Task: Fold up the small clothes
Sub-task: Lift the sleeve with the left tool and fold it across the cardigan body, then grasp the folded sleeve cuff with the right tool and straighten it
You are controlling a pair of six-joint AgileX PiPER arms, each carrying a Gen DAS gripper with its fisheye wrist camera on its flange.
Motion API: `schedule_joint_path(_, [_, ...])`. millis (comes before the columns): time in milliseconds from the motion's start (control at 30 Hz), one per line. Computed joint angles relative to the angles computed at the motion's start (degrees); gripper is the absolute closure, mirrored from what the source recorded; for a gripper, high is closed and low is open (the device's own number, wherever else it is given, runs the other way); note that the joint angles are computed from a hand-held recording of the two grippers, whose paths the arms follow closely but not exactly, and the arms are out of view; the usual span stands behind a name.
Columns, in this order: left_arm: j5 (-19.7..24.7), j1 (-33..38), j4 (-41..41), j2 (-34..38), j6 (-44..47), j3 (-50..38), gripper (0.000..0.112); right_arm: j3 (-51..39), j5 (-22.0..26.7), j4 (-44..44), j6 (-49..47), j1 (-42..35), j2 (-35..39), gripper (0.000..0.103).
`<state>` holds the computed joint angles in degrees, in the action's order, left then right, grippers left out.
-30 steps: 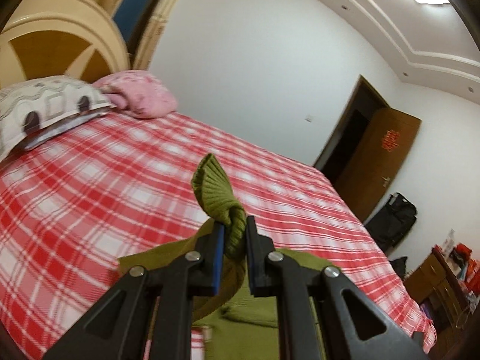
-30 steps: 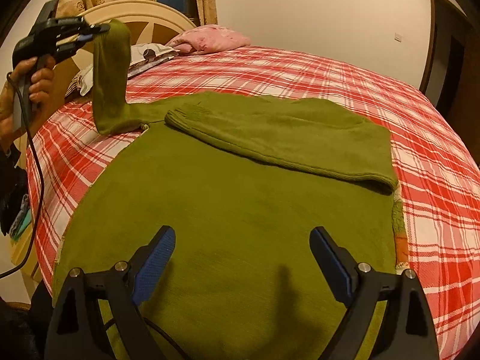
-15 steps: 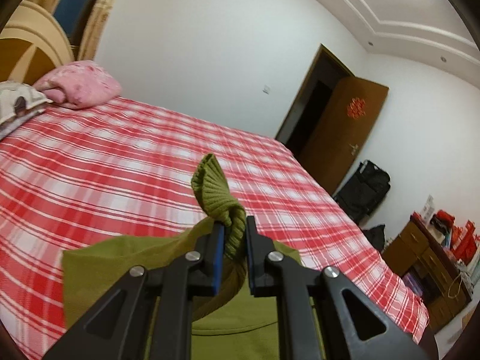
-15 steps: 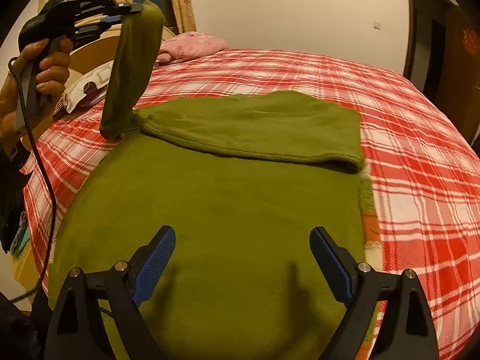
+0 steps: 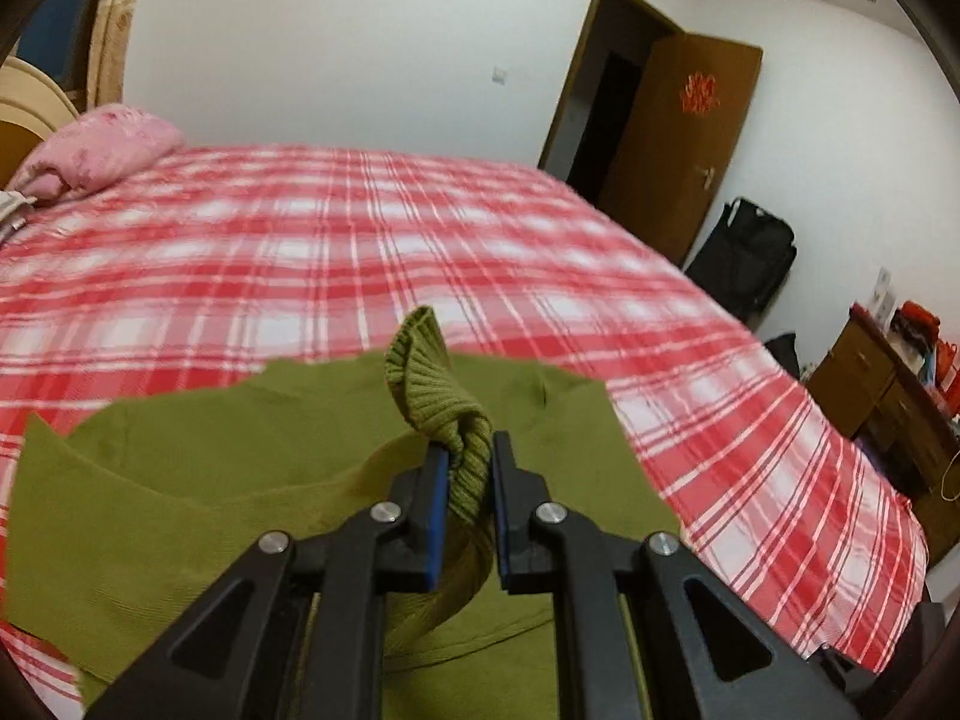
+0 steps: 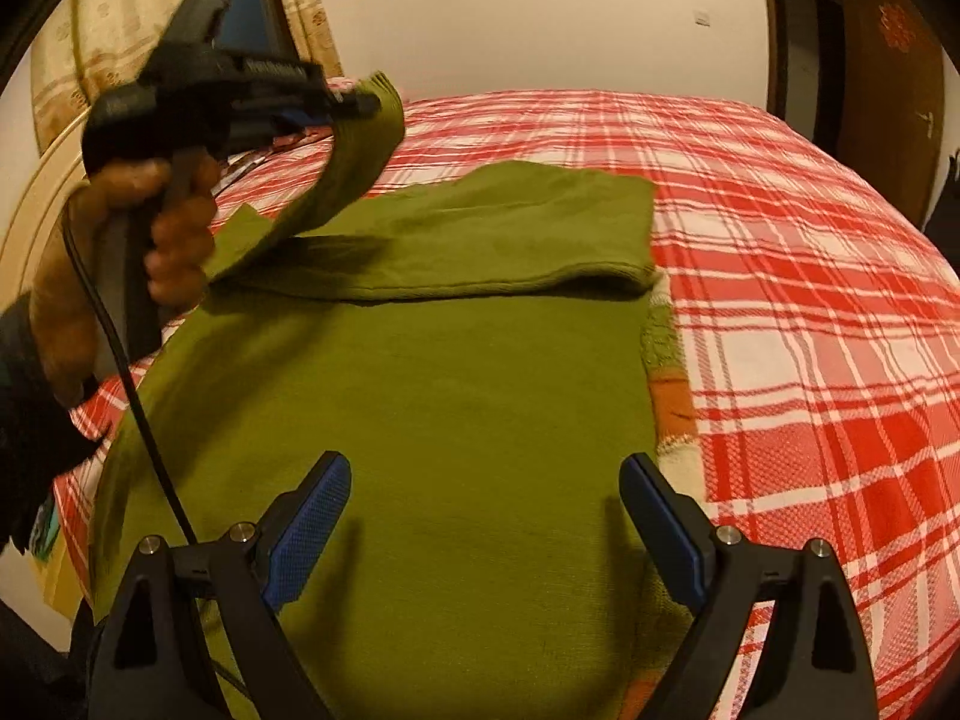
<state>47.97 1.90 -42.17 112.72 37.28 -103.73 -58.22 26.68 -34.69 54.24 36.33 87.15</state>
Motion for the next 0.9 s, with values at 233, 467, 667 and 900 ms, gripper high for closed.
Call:
schedule_joint_path(233, [-3.05,-2.11,-0.86,-3.40,5.89,4.56,0.059,1.43,-1.84,0.59,0.27,-1.53,-0.28,0.012])
schedule_joint_path(467, [-6.48,2.79,0.42,-9.12,11.82,11.67,0.036,1.69,-2.64,4.19,-2.39,-3.46,-0.24,0.012])
schedule_joint_path(667, [-14.84,12.32,2.33,-13.56,19.34,22.40,0.036,-4.07,-1.72,20.36,-20.38,-8.88,0.24,0.012])
schedule_joint_path(900, [-15.18,20.23,5.44,-8.52,17.74,21.66,0.034,-22.20,3.78,44.28,-40.74,-17.66,11.50,0.012])
